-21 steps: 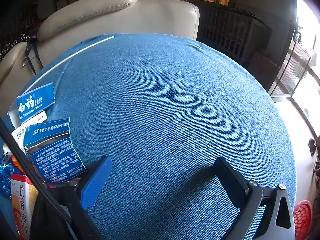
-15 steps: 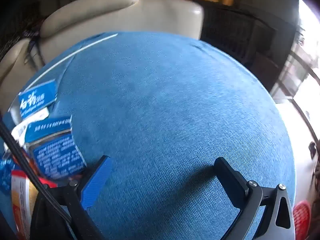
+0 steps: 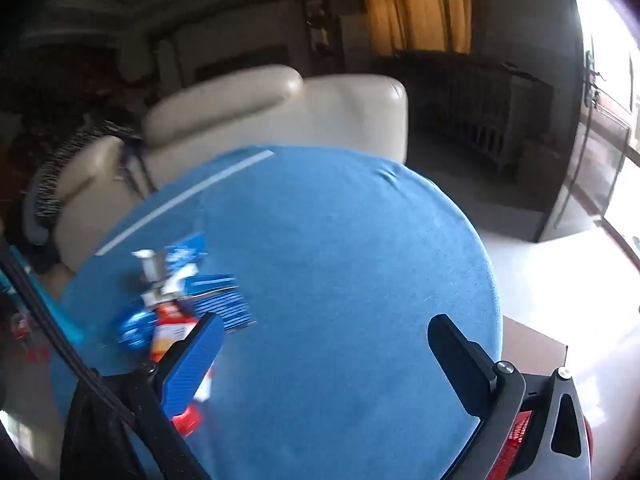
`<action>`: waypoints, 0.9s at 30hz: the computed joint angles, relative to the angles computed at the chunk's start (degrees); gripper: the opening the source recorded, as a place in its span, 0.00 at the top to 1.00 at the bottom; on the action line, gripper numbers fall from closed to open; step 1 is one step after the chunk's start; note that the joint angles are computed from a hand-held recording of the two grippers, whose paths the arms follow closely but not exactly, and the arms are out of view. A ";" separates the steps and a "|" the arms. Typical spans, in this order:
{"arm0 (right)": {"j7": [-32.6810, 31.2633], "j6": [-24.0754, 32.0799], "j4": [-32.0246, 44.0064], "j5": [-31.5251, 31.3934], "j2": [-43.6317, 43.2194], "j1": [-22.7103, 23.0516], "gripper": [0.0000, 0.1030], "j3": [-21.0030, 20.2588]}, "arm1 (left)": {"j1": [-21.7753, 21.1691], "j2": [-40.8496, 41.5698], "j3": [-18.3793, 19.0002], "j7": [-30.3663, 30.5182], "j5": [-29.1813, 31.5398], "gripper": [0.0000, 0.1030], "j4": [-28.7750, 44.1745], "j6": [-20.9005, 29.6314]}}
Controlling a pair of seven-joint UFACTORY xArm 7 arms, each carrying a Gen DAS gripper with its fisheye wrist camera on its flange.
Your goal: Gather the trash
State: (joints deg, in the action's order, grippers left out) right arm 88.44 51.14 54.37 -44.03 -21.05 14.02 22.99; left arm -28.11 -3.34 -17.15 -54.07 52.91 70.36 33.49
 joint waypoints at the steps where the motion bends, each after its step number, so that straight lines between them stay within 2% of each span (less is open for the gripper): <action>1: 2.47 1.14 0.99 -1.91 0.93 -0.59 0.00 1.65 | -0.05 -0.28 -0.04 -0.18 -0.03 0.00 -0.29 0.01; 2: 5.66 2.74 2.50 -4.32 2.74 -1.10 0.00 3.41 | -0.07 -0.59 -0.09 -0.16 -0.33 0.00 -0.63 0.08; 4: 11.15 4.55 2.19 -7.28 3.34 -0.32 0.00 4.43 | 0.03 -1.45 -0.15 0.20 -1.32 0.00 -1.64 -0.20; 9: 17.02 1.22 -0.22 -7.51 4.10 3.14 0.00 1.96 | 1.31 -3.18 -0.92 -0.40 -0.86 0.00 -3.84 -0.57; 18: 14.83 1.49 -3.25 -6.24 0.56 6.66 0.00 1.79 | 2.03 -2.99 -1.87 -1.47 -0.09 0.00 -4.05 -1.35; 27: 11.68 1.80 -5.37 -1.40 -5.33 5.54 0.00 4.05 | 1.11 -2.45 -2.01 -1.51 0.44 0.00 -3.55 -0.95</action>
State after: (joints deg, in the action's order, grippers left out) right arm 100.12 52.94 49.00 -45.43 -26.38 19.56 27.04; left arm -27.00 -5.80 -19.16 -55.58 53.35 66.81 32.54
